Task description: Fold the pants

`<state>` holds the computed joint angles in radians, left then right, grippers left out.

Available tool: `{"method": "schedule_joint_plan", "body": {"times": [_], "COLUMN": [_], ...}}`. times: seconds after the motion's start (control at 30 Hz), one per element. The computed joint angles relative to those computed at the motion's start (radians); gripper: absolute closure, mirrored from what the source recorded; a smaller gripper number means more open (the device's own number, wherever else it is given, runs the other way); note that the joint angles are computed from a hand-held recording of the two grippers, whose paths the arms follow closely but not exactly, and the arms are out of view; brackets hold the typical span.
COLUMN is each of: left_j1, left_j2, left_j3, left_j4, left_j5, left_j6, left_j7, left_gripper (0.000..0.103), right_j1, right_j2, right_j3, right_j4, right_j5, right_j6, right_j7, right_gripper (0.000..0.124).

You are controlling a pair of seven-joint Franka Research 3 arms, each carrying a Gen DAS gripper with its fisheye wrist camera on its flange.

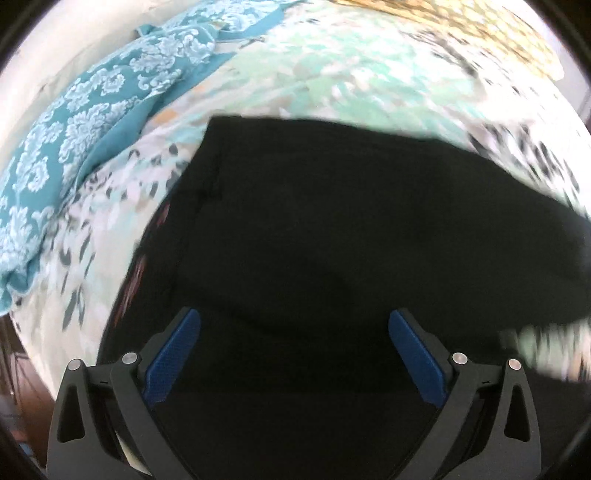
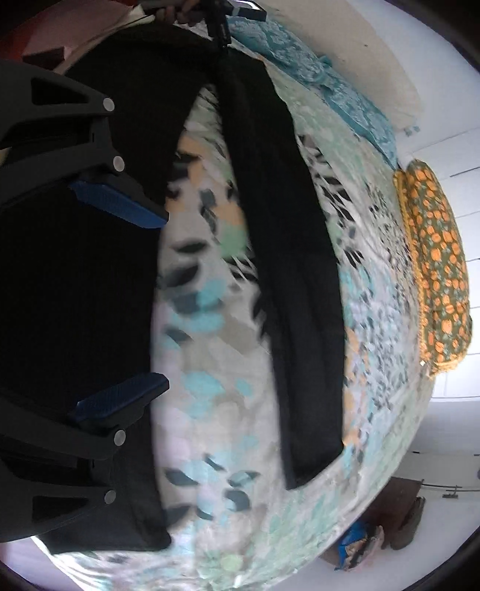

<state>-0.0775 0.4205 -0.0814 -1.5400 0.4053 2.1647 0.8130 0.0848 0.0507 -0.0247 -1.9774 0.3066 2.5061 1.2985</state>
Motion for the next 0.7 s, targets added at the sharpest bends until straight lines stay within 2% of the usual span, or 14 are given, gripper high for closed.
{"method": "schedule_joint_plan", "body": {"times": [0.1,0.2,0.23,0.3,0.33,0.37,0.43,0.5,0.57,0.63,0.67,0.7], "left_j1": [-0.016,-0.052,-0.077,-0.110,-0.103,-0.091,-0.069,-0.052,-0.049,-0.046,-0.047,-0.042], "left_j2": [-0.102,-0.119,-0.117,-0.148,-0.142,-0.137,-0.133,-0.146,-0.158,-0.167,-0.176,-0.184], "left_j3": [-0.036,-0.073,-0.071,-0.051,-0.057,-0.064,-0.070,-0.066,-0.061,-0.053,-0.051,-0.052], "left_j4": [-0.162,-0.238,-0.257,-0.313,-0.300,-0.287,-0.280,-0.305,-0.319,-0.324,-0.328,-0.334], "left_j5": [-0.006,-0.019,0.008,0.085,0.063,0.033,-0.019,-0.055,-0.067,-0.064,-0.065,-0.076], "left_j6": [0.090,0.102,0.101,0.158,0.143,0.136,0.138,0.164,0.167,0.151,0.135,0.128], "left_j7": [0.016,0.061,0.032,-0.086,-0.068,-0.030,0.022,0.030,0.010,-0.011,-0.033,-0.037], "left_gripper": [0.001,0.001,0.000,0.000,0.000,0.000,0.000,0.000,0.000,0.000,0.000,0.000], "right_j1": [0.024,0.058,0.066,0.074,0.072,0.068,0.043,-0.003,-0.046,-0.070,-0.075,-0.077], "right_j2": [-0.028,-0.033,-0.025,-0.031,-0.044,-0.054,-0.065,-0.072,-0.085,-0.101,-0.103,-0.103], "right_j3": [0.026,0.046,0.048,0.045,0.040,0.034,0.013,-0.021,-0.049,-0.059,-0.054,-0.041], "right_j4": [-0.036,-0.065,-0.067,-0.097,-0.119,-0.135,-0.155,-0.170,-0.191,-0.208,-0.209,-0.209], "right_j5": [0.073,0.080,0.054,-0.003,-0.001,-0.042,-0.221,-0.291,-0.230,-0.141,-0.148,-0.213], "right_j6": [-0.050,-0.080,-0.092,-0.064,-0.031,-0.004,0.035,0.047,0.071,0.099,0.097,0.088], "right_j7": [-0.049,-0.082,-0.079,-0.067,-0.086,-0.062,0.091,0.241,0.327,0.330,0.335,0.365], "right_gripper": [0.043,0.043,0.043,0.043,0.043,0.043,0.043,0.042,0.043,0.043,0.042,0.038]}}
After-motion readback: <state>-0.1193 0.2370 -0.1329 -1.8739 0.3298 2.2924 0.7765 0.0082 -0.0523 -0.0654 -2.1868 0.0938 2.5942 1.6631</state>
